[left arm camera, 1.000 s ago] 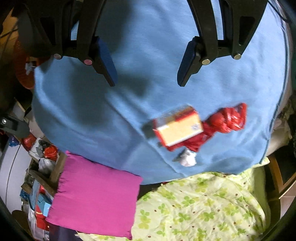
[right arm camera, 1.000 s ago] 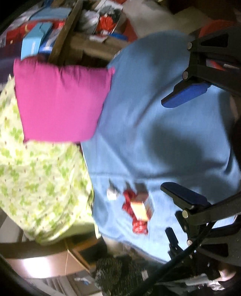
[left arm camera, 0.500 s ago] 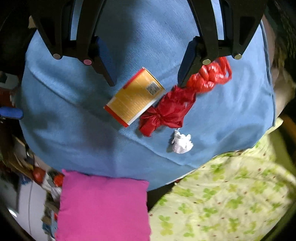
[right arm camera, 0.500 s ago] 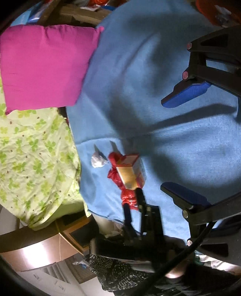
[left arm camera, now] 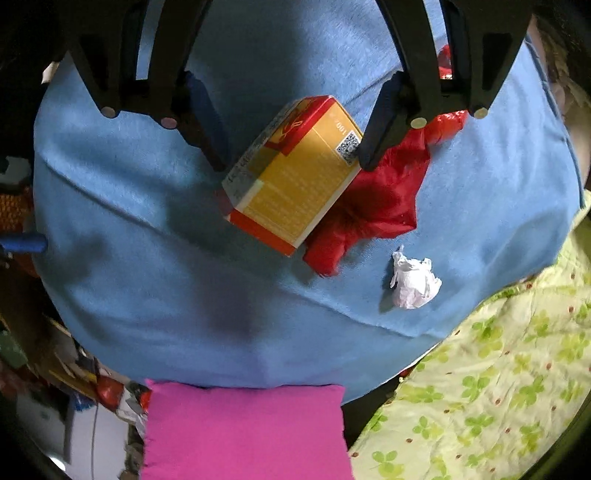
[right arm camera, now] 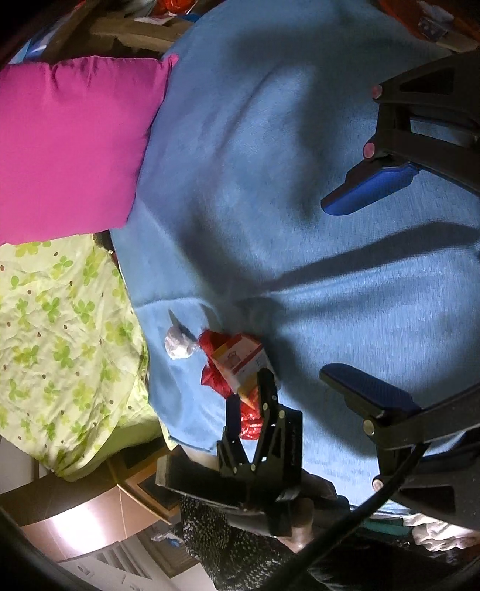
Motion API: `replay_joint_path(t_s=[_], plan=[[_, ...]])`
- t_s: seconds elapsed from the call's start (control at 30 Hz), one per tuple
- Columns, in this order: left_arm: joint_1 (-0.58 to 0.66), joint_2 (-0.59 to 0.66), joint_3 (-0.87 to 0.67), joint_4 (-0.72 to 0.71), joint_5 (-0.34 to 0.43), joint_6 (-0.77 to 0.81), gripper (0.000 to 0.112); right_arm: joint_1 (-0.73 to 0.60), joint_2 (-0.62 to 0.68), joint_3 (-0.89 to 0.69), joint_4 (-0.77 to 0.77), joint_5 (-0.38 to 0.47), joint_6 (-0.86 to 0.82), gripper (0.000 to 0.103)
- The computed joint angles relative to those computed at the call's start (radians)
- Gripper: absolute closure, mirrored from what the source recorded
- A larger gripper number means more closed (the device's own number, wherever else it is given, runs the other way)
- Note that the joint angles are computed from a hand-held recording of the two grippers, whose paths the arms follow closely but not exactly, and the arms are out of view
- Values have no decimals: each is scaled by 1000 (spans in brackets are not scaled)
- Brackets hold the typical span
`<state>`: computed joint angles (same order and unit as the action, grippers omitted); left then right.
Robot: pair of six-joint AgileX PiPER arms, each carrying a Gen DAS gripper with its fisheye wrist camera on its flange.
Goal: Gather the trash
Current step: 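Grasp the orange-white medicine box with the left tool, then grasp the red plastic ribbon with the right tool while the left tool holds the box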
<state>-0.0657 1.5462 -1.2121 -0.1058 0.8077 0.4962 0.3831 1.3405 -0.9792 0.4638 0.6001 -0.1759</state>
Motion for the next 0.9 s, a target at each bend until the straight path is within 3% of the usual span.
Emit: replay_joint_path(t_s=[0.17, 0.3, 0.67, 0.7, 0.73, 0.9], plan=[[-21, -17, 30, 49, -34, -38, 38, -2, 2, 1, -4, 5, -6, 18], [26, -16, 13, -26, -10, 30, 38, 1, 0, 8, -6, 6, -6, 18], [32, 79, -102, -71, 143, 171, 37, 0, 3, 8, 6, 9, -10, 18], [35, 77, -98, -88, 147, 166, 38, -1, 8, 3, 4, 11, -8, 18], [41, 73, -89, -112, 152, 165, 50, 1, 11, -1, -1, 11, -5, 18], [86, -61, 68, -170, 46, 52, 51, 23, 55, -69, -40, 17, 10, 18]])
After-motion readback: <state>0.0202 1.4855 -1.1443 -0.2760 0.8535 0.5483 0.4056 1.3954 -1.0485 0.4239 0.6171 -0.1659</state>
